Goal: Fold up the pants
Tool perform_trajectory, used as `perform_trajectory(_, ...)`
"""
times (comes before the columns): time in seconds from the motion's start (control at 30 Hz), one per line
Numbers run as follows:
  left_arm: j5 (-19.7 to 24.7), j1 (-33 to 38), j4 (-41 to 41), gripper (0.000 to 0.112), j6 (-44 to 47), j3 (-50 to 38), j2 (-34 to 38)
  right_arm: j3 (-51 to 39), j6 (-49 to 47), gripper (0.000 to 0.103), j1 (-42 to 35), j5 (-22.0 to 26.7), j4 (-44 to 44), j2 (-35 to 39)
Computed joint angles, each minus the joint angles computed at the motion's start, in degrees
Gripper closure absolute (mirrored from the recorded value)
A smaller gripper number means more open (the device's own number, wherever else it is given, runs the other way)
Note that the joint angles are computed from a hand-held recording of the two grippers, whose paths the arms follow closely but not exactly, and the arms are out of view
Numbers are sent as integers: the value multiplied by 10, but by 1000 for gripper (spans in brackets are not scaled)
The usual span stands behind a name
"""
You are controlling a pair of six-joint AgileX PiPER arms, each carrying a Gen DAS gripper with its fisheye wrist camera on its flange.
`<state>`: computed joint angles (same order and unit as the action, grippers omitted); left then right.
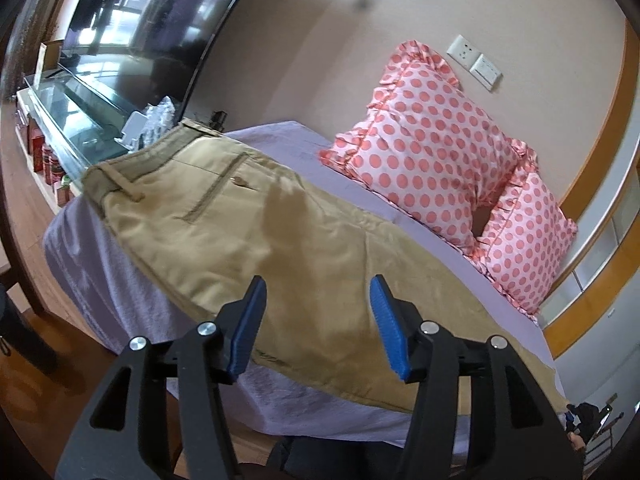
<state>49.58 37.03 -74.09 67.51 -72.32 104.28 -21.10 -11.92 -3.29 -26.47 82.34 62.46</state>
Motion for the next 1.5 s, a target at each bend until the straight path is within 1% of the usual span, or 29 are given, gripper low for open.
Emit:
perform_trajectory(0.03,2,-1,-2,58,5,3,-2,-6,-23,68,7,-17,19,4)
perform_trajectory(0.1,0,-3,-2,58,9,8,-5,-12,-23,68,-7,-5,5,18)
perform_trajectory(0.17,0,-1,-2,57,10,11,-5,-16,1,68,-24,16,-22,44)
perform_trajectory(0.2,0,0,0,57,7,11,-4,-13,26,69,-23,13,-43,52)
perform_trajectory(0.27,-3,2,3,57,2,8,-1,-12,16,69,11,-28,-21,59)
perform_trajectory(0.4,-4,5,1,57,1,5,2,-3,32,69,57,-63,-19,60)
perform_trajectory(0.47,0,5,-2,57,4,5,4,8,82,68,85,-90,-57,72)
perform_trajectory(0.5,2,5,-2,57,4,5,6,10,110,69,87,-85,-102,82)
perform_trajectory(0.53,6,4,-1,57,3,3,9,4,115,70,91,-88,-124,97)
perform_trajectory(0.6,12,6,2,56,4,1,11,-13,92,96,87,-84,-146,124)
perform_trajectory(0.63,16,9,-1,56,10,2,12,-22,95,100,73,-71,-167,134)
perform_trajectory(0.67,19,13,-3,53,16,4,12,-27,111,100,63,-61,-191,138)
perform_trajectory(0.7,24,20,-8,46,24,8,11,-38,114,100,64,-60,-204,136)
perform_trajectory(0.77,27,32,-23,35,44,23,3,-69,76,100,85,-61,-197,134)
perform_trajectory(0.8,28,35,-29,32,53,28,-1,-95,52,100,100,-56,-198,137)
perform_trajectory(0.87,41,42,-39,31,78,39,-5,-154,22,100,139,-40,-213,157)
perform_trajectory(0.97,54,42,-40,29,108,53,-12,-274,53,100,199,23,-318,228)
perform_trajectory(1.07,80,40,-38,25,139,65,-11,-433,139,100,270,137,-490,342)
perform_trajectory(1.1,89,39,-34,25,148,69,-9,-490,153,100,283,195,-525,377)
perform_trajectory(1.17,103,39,-31,23,162,72,-4,-604,183,100,327,309,-637,466)
perform_trajectory(1.2,105,39,-31,21,168,76,-2,-654,200,100,341,367,-673,503)
perform_trajectory(1.23,112,41,-29,20,173,74,3,-690,196,99,354,418,-685,526)
perform_trajectory(1.27,116,41,-28,20,174,72,8,-704,177,91,359,447,-675,535)
perform_trajectory(1.3,123,42,-27,19,173,66,18,-697,141,85,360,452,-642,530)
perform_trajectory(1.33,126,42,-27,19,172,61,24,-672,90,65,358,435,-586,514)
perform_trajectory(1.37,124,39,-26,19,164,52,34,-639,38,43,358,404,-529,498)
perform_trajectory(1.4,126,37,-25,19,154,41,46,-613,-11,37,359,378,-471,477)
perform_trajectory(1.43,124,33,-24,19,146,32,54,-599,-68,34,355,368,-414,466)
perform_trajectory(1.5,110,22,-22,19,129,16,66,-581,-177,34,343,356,-299,450)
